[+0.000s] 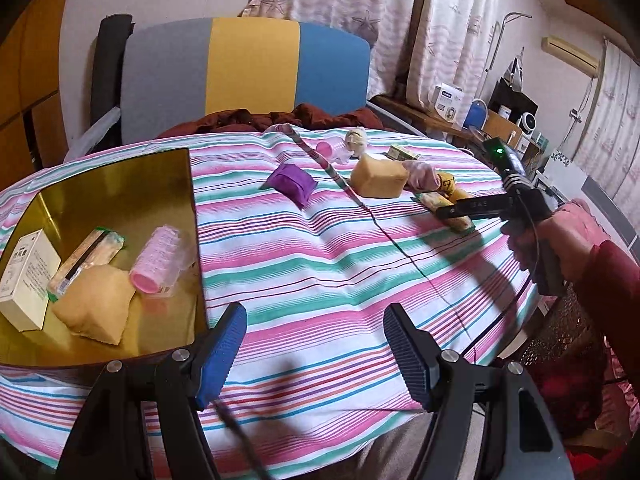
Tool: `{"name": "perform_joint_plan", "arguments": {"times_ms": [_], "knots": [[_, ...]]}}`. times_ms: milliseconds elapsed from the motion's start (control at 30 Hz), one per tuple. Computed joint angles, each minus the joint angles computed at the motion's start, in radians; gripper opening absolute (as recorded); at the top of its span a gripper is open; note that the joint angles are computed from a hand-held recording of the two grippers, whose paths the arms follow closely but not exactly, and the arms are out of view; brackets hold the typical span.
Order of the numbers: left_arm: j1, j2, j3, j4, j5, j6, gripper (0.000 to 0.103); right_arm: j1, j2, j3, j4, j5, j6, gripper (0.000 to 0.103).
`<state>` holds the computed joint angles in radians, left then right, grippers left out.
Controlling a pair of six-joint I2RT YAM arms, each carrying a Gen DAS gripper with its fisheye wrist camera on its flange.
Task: Organize objects
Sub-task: 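Move both open tools back toward the remaining items, then grasp a yellow sponge with the right tool while the left grasps the WEIDAN snack bag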
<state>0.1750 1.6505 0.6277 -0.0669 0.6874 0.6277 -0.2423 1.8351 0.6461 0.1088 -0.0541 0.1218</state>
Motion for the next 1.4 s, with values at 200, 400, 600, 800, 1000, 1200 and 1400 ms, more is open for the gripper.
{"name": "perform_joint_plan", "arguments": {"times_ms": [200, 400, 600, 800, 1000, 1200, 1400], "knots": [[-0.051, -0.003, -0.003, 0.02, -0.014, -0.038, 0.072, -0.006, -0.026, -0.023, 0.005, -0.199, -0.014, 0.085], [-0.114, 0.011, 0.005, 0.036, -0.031, -0.079, 0.072, -0.081, -0.221, -0.164, 0.146, -0.184, 0.065, 0.084], [-0.183, 0.03, 0.018, 0.053, -0.059, -0.12, 0.072, -0.212, -0.259, -0.187, 0.157, -0.012, 0.157, 0.087], [-0.252, 0.059, 0.066, 0.046, -0.092, -0.178, 0.072, -0.196, -0.117, -0.067, 0.079, -0.041, 0.101, 0.087], [-0.329, 0.093, 0.117, 0.044, -0.125, -0.208, 0.072, -0.179, -0.063, -0.021, 0.043, 0.029, 0.038, 0.083], [-0.444, 0.171, 0.2, 0.041, -0.17, -0.268, 0.072, -0.175, -0.058, -0.015, 0.027, 0.067, 0.034, 0.059], [-0.606, 0.277, 0.316, 0.041, -0.261, -0.339, 0.072, -0.229, -0.114, -0.054, 0.05, 0.055, 0.083, 0.056]]}}
